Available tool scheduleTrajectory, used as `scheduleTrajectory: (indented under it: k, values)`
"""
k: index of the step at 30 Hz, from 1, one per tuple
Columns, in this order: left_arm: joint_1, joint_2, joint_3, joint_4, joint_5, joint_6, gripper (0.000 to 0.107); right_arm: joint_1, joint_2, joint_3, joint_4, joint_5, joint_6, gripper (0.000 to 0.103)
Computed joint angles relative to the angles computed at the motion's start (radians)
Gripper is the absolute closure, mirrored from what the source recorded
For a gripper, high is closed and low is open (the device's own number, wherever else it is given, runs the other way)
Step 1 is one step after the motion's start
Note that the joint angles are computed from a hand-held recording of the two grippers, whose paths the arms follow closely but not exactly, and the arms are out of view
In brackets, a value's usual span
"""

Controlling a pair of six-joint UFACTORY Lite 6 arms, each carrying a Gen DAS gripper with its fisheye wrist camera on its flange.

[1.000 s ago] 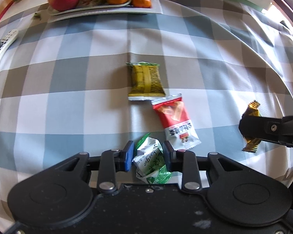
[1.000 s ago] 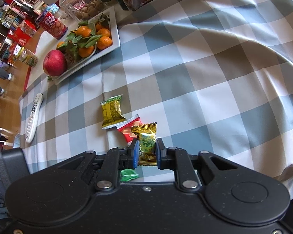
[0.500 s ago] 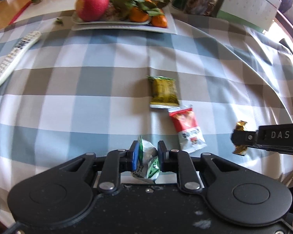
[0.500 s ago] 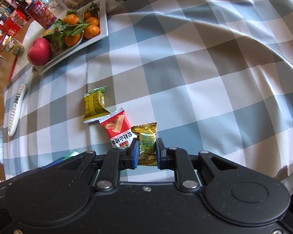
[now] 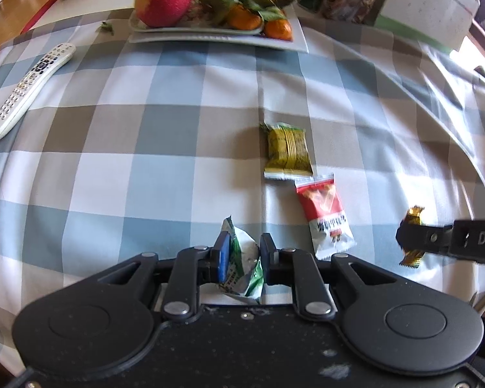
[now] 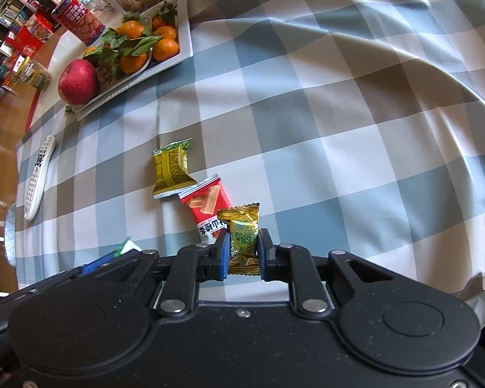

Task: Organize snacks
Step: 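Lift and carry both candies back over the gold tray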

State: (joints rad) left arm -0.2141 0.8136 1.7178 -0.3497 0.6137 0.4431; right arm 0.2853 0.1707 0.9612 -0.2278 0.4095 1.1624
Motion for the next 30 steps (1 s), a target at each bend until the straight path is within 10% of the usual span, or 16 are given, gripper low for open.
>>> scheduleTrajectory:
  k: [30]
  values:
    - [0.009,-0.097,-0.096,-0.033,0.002,0.028,0.088,0.03,-0.016,-0.007,-0.043,0.01,0.034,0.078]
